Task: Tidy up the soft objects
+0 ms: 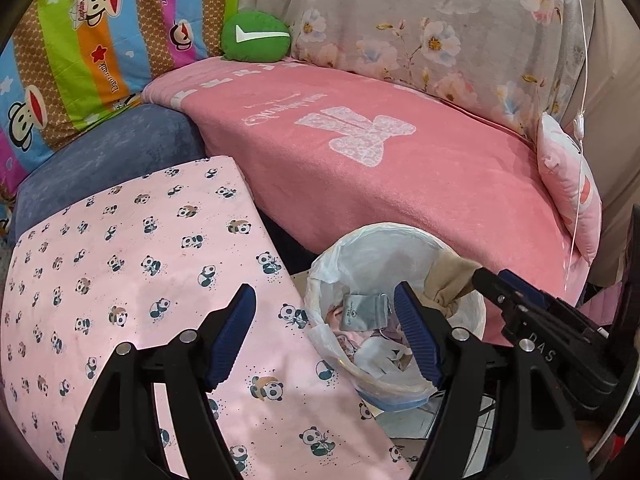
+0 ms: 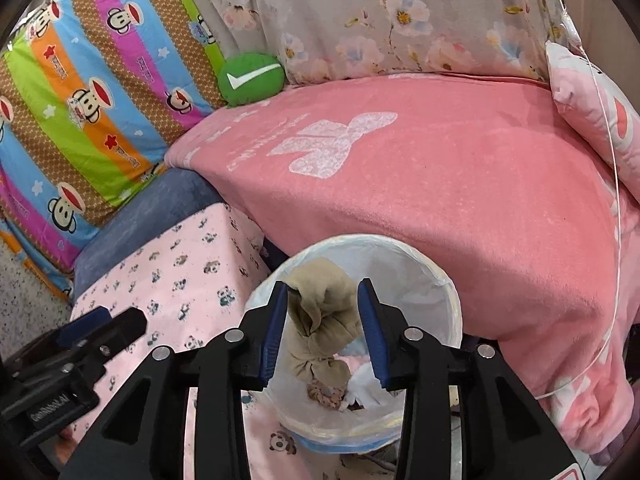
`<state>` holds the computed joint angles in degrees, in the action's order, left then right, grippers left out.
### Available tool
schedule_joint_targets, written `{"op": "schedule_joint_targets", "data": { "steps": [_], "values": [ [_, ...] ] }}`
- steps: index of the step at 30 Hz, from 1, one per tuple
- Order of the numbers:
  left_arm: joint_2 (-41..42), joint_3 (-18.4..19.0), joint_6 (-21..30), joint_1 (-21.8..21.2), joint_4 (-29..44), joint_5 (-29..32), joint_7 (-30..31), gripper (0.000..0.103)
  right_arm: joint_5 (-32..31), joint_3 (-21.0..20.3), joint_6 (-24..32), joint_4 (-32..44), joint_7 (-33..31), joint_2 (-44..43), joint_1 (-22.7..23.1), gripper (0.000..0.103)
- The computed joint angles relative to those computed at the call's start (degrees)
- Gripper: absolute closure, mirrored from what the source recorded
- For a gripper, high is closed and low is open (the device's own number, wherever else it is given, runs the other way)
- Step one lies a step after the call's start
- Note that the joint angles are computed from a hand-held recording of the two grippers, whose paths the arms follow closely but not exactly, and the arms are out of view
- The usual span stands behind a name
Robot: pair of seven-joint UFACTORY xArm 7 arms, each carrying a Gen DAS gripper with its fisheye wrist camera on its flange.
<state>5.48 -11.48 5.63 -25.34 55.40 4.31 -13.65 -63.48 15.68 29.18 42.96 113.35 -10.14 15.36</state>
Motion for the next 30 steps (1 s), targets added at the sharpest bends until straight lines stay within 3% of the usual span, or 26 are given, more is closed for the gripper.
{"op": "schedule_joint_targets", "data": {
  "steps": [4,12,15,18,24,30],
  "values": [
    [0.0,0.4,0.2,0.1,-0.6,0.6,-0.8,0.035,2.6,-0.1,-1.0,-0.8,-1.6,1.5,0.9,0.057],
    [-0.1,0.6,0.4,0.2,-1.9,0.8,-1.2,0.035,0.4,0.0,-1.8,-2.5,1.3,3.1,2.5,0.057],
    [-0.5,2.9,0.3,-1.4,-2.5,7.7,-7.3,0.035,-0.8,0.3,-0.9,-2.6,2.6,3.0,3.3,0.057],
    [-1.1,4.0,0.0,-1.8,-3.3,13.4,-12.3,0.028,-1.0,0.5,0.9,-1.7,2.4,3.2,4.3,0.052],
    [-2.2,5.8,0.4,-2.1,-3.6,32.7,-28.7,0.016,2.5,1.3,5.0,-1.0,-1.0,1.7,6.2,0.046],
    [-2.8,4.1,1.4,-0.3,-4.1,38.9,-34.0,0.013,5.5,2.2,8.7,-0.9,-3.1,0.3,7.2,0.042]
  ]
}}
